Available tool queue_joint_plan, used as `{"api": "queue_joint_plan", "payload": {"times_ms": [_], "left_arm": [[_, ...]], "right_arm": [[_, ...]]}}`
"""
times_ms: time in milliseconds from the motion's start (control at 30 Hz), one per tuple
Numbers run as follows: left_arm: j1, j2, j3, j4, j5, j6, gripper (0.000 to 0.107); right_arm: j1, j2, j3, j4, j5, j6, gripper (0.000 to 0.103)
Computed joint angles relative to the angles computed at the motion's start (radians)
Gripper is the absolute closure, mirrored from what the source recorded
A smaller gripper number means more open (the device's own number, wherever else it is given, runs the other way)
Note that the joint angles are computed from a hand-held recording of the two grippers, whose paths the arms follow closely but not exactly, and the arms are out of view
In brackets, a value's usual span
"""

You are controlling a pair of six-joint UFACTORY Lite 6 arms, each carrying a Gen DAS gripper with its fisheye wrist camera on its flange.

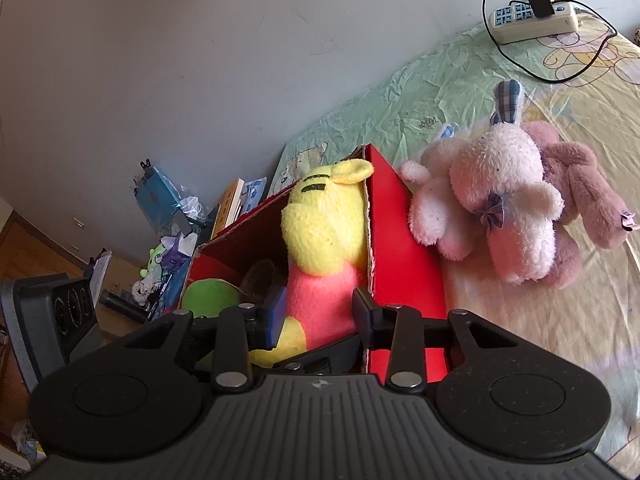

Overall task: Organize objects
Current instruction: 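Lower the yellow tiger plush into the red box with the right gripper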

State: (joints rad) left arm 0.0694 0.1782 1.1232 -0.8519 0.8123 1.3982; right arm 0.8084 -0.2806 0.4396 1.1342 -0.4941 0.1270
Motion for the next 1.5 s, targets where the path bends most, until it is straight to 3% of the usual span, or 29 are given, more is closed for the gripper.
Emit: {"api": "queue_joint_plan", "payload": {"times_ms": [767,1300,1500], "left_arm": [[-0.098,-0.184,-0.185,0.089,-0.253,-0.222,0.006],[-0.177,-0.266,-0.256,0.223,-0.385,-0.397,0.005],[-0.187,-0.27,-0.256,0.268,-0.39,-0.469,0.005]], "right_arm": [[-0.07,-0.145,-0.124,-0.32,0.086,0.191,0.065],[-0.094,-0.18,-0.152,-0.432,0.111,0.25,0.065],[-0.107,-0.189,-0.16,-0.482,0.121,0.28,0.065]]}}
